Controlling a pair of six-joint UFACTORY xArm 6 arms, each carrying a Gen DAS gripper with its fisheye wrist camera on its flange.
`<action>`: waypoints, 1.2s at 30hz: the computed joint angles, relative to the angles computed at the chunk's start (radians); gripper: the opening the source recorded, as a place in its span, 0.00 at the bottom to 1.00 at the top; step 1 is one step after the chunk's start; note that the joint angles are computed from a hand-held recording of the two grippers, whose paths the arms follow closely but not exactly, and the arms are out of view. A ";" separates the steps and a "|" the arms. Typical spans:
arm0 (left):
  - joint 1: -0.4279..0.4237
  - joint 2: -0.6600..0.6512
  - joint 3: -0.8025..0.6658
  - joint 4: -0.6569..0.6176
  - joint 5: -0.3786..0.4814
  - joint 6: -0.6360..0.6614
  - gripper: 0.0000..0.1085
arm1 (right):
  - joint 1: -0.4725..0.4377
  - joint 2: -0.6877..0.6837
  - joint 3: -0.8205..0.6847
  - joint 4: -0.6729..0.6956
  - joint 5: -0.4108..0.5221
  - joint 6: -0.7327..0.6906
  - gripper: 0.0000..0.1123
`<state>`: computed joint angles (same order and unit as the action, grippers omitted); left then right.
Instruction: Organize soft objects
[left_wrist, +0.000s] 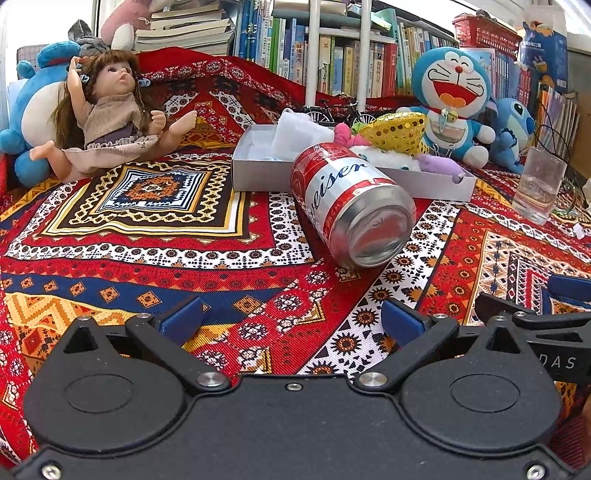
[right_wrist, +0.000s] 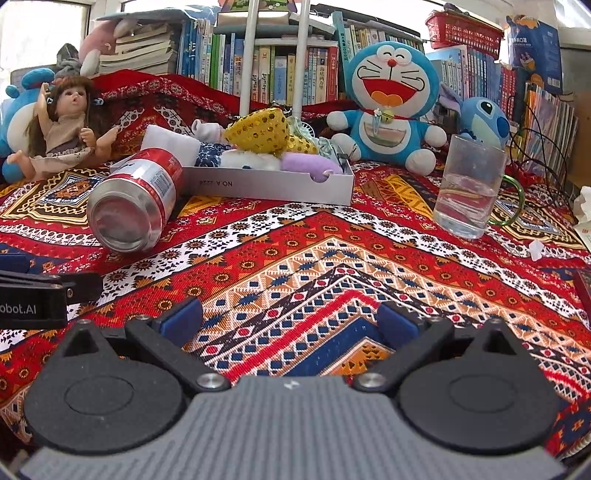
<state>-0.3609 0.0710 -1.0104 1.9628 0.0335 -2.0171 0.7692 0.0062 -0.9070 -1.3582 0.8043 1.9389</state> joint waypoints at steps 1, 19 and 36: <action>-0.002 0.000 0.002 -0.009 0.005 0.011 0.95 | -0.001 -0.001 0.001 0.000 -0.003 0.001 0.92; -0.013 -0.003 0.020 -0.100 0.043 0.097 0.95 | -0.013 -0.008 0.017 -0.023 -0.030 0.041 0.92; -0.017 -0.004 0.020 -0.084 0.049 0.085 0.95 | -0.006 -0.009 0.019 -0.029 -0.020 0.051 0.92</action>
